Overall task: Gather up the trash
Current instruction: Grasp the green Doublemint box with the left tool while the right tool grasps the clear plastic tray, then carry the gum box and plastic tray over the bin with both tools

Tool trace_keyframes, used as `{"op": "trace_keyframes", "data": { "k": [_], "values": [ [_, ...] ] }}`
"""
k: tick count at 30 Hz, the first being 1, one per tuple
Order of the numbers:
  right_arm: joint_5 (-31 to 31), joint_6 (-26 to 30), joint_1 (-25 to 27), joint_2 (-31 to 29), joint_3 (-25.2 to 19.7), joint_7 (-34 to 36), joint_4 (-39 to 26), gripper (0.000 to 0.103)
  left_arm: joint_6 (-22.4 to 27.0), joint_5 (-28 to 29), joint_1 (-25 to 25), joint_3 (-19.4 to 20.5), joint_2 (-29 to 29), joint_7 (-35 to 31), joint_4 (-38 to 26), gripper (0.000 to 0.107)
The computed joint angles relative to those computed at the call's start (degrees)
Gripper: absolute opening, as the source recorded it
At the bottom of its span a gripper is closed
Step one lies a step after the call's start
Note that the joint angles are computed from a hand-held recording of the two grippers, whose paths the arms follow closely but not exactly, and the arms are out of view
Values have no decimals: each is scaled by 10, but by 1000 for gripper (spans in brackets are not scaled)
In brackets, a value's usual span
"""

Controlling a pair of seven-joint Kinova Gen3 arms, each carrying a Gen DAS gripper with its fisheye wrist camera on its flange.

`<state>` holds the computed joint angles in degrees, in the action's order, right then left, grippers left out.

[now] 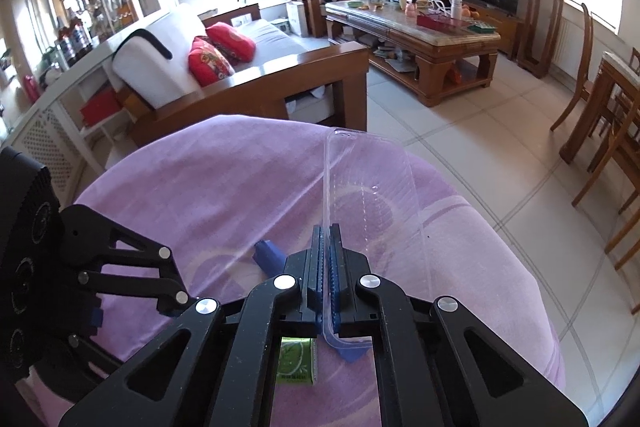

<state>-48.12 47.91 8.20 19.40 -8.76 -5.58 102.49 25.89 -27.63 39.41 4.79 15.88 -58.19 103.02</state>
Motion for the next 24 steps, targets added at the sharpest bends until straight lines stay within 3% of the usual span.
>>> {"op": "trace_keyframes", "data": {
  "k": [4, 8, 15, 20, 22, 24],
  "values": [
    [-9, 19, 14, -8, 5, 5, 2, 3, 15, -86, 12, 20, 1, 89, 4, 30],
    [-25, 47, 28, -22, 14, 19, 12, 3, 31, -138, 27, 22, -8, 182, 10, 30],
    [-80, 112, 69, -67, 56, 71, 55, 3, 127, -213, 205, -103, -7, 345, -15, 30],
    [-123, 217, 131, -96, 132, 129, 84, 4, 167, -261, 320, -168, -7, 461, -25, 30],
    [-124, 264, 184, -94, 141, 150, 82, 4, 187, -298, 326, -145, 3, 506, -42, 30],
    [-120, 311, 238, -86, 153, 169, 78, 4, 206, -328, 304, -91, 9, 531, -60, 30]
  ]
}}
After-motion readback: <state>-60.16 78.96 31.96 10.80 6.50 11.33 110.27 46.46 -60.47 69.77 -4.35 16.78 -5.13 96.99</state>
